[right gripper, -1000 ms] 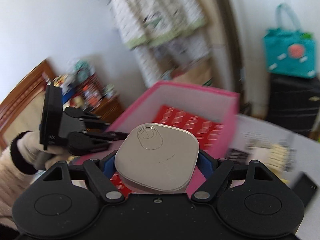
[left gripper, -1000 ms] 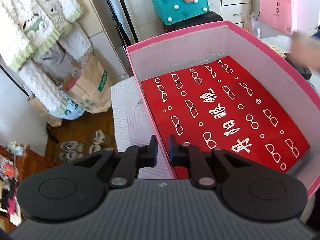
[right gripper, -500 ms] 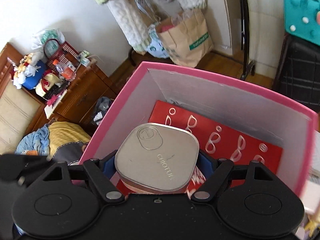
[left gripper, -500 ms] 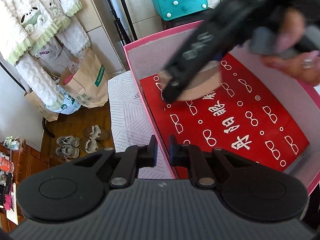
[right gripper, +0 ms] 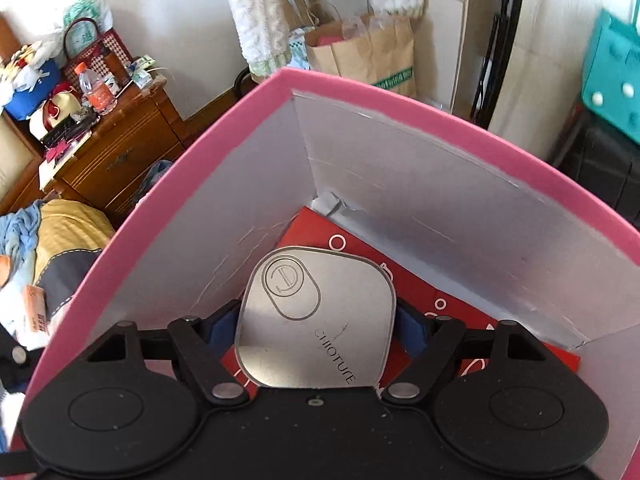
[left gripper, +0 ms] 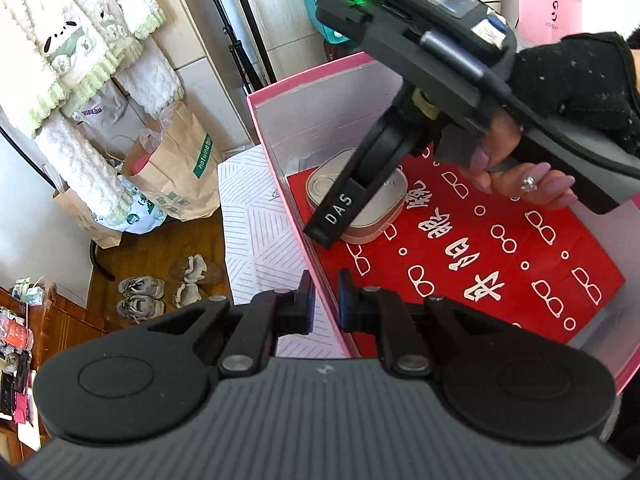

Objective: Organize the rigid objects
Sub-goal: 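Carry the beige speaker into the pink box and release it with the right gripper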

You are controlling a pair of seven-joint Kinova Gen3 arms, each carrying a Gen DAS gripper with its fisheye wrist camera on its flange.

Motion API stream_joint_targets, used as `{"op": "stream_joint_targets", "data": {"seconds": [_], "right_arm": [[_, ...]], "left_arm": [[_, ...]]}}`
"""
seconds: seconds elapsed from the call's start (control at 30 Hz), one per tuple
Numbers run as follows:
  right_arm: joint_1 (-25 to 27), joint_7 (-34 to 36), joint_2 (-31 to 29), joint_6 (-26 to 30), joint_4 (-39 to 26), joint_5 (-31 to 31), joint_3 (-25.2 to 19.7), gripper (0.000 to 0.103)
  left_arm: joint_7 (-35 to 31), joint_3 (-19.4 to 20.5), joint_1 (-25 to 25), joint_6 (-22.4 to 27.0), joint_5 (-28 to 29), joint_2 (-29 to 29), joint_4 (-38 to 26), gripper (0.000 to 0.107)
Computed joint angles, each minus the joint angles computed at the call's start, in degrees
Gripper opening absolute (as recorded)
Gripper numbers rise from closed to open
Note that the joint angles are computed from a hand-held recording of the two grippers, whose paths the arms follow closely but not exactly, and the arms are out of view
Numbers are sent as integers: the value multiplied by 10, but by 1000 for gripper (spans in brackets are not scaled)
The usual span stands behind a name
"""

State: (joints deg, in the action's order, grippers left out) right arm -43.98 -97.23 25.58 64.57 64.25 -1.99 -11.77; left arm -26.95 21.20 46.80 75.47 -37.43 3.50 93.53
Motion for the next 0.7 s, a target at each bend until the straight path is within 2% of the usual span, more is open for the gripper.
{"op": "stream_joint_targets", "data": {"seconds": [0.13, 0.3, 0.47, 0.7], "right_arm": [[27, 6, -27, -24, 17, -30, -7, 88], [73, 23, -90, -42, 49, -84, -18, 89], [87, 68, -189, -90, 138, -66, -22, 89], [141, 132, -306, -110, 244, -130, -4, 89]], "left_arm": [[1, 2, 4, 7, -7, 3, -1, 10], [2, 1, 10, 14, -12, 5, -3, 10], [5, -1, 12, 16, -9, 5, -5, 11], [1, 0, 9, 18, 0, 3, -7, 11]]}}
